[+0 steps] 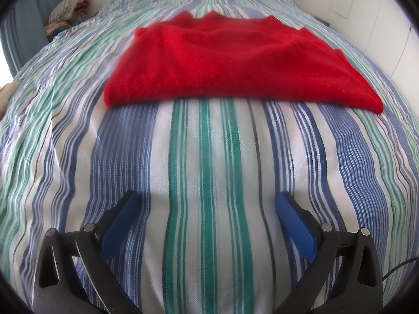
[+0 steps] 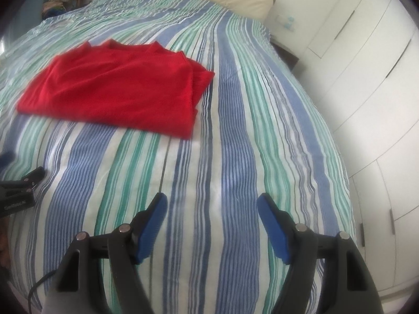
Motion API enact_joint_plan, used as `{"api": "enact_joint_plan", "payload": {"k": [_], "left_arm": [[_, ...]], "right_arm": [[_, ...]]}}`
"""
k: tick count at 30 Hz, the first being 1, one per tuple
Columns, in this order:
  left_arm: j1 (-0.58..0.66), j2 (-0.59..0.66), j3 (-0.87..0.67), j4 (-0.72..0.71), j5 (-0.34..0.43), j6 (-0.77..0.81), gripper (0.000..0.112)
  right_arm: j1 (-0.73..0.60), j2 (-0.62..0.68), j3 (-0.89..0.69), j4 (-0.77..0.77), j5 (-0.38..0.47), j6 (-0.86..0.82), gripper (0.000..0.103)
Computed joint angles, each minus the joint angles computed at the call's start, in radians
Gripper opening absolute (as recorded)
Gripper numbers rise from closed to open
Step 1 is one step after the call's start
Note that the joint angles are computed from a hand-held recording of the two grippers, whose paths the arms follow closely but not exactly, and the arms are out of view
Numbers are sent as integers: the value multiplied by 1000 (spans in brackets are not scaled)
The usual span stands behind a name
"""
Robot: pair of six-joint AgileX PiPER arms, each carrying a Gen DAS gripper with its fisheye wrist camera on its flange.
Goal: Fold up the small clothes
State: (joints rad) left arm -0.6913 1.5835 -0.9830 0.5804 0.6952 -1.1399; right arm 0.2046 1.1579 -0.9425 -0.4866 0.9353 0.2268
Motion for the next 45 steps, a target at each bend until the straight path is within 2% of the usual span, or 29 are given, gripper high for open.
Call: {"api": "enact_joint_plan", "payload": {"k": [15,17,19,22,24,27,29,31,34,37,38,39,40,43,45], "left_arm": [[3,0,-3,-10,2,10,102],[30,2,-53,-117,47,128,102],[89,-22,-106,-273,93,284,100],[177,-125,-100,-375,82,352,100],[211,-175,-93,-351,86,339,101],[221,-231,-35,-229,58,234,101],[229,-257,35,-170,13,147,101],[265,-266,101,-189,-50,129,101],[310,-237,116,-284,-65,199,100],[337,-249,115,-267,-84,202,100],[347,-255,114,-255,-87,196,100],[357,-264,118,-243,-87,186,100],[370,-276,123,-232,-84,175,100],[413,-293,130,-197,-69,136,100],[443,-307,138,-173,-59,116,100]], "right_arm": [[-7,24,-2,-17,-8,12,71],[-39,32,-3,20,-29,-24,71],[-142,57,-28,191,-71,-184,71],[-304,159,-139,491,-90,-449,71],[-398,254,-258,691,-79,-579,71],[-485,432,-452,940,-40,-725,71],[-495,581,-607,1015,40,-723,71],[-491,727,-745,1037,117,-651,71],[-478,840,-798,1063,108,-548,71],[-455,922,-847,1070,148,-505,71],[-446,926,-852,1057,144,-496,64],[-447,932,-864,1076,153,-502,25],[-449,950,-906,1098,196,-487,9],[-425,904,-954,1111,220,-439,9],[-383,887,-1042,1125,264,-438,9]]}}
